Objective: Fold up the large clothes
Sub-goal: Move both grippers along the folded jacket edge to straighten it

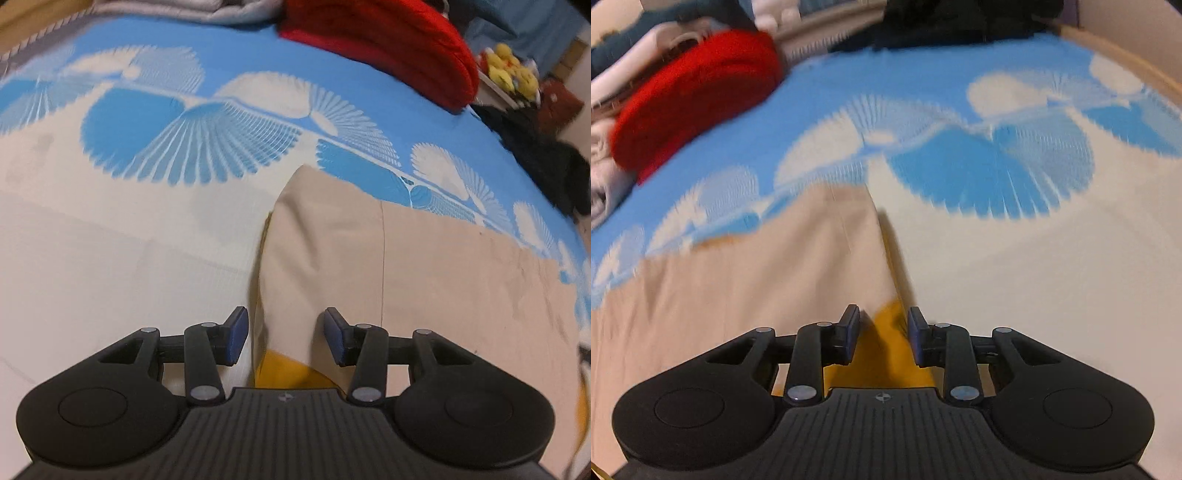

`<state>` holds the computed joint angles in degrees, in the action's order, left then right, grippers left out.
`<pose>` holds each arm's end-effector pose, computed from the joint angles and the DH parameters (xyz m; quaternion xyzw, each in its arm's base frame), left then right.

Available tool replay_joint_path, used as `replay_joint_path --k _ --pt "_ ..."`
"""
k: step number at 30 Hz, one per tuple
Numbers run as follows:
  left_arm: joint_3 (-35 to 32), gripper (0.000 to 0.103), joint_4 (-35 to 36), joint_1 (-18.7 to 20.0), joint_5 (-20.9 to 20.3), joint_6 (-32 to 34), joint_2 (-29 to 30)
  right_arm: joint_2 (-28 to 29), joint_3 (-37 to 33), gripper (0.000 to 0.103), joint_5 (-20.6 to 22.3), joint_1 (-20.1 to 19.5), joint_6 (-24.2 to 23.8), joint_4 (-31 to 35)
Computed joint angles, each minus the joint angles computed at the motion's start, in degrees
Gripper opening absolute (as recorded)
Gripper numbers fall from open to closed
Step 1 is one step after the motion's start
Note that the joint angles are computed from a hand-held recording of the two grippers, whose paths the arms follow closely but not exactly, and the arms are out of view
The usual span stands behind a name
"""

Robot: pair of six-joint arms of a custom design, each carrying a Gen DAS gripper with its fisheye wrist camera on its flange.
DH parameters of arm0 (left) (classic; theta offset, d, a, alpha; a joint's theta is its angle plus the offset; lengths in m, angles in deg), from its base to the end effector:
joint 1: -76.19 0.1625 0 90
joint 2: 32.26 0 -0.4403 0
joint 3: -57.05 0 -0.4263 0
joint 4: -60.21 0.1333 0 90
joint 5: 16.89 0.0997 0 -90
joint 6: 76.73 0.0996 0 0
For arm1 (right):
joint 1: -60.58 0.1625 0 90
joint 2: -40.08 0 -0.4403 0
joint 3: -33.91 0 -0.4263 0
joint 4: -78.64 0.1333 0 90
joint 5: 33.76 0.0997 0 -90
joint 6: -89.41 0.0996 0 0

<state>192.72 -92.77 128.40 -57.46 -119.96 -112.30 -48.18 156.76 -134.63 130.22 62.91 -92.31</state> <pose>-0.0947 -0.4631 0.1928 -0.0698 0.9042 -0.3153 0.2794 -0.0680 -0.5123 0.3652 0.0118 -0.9158 0.3249 0.2357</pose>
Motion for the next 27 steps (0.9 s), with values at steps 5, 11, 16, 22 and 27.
replay_joint_path --k 5,11,16,22,27 --pt "1.83 0.002 -7.80 -2.25 3.93 2.91 -0.12 -1.44 0.33 0.006 1.69 -0.08 -1.88 2.60" --pt "2.04 0.002 -14.38 -4.58 10.02 6.63 2.47 -2.42 2.88 0.002 13.17 -0.91 -0.32 -9.77" --pt "0.49 0.013 -1.30 -4.77 9.52 0.87 -0.09 0.48 1.43 0.012 2.81 1.84 0.07 -9.56" --pt "3.07 0.019 -1.73 -8.11 -1.87 9.08 -5.23 -3.81 3.14 0.012 1.42 2.01 -3.25 -4.78" --pt "2.80 0.047 15.20 -9.00 -14.60 13.90 -6.02 -10.09 5.09 0.017 0.25 0.54 -7.28 10.77"
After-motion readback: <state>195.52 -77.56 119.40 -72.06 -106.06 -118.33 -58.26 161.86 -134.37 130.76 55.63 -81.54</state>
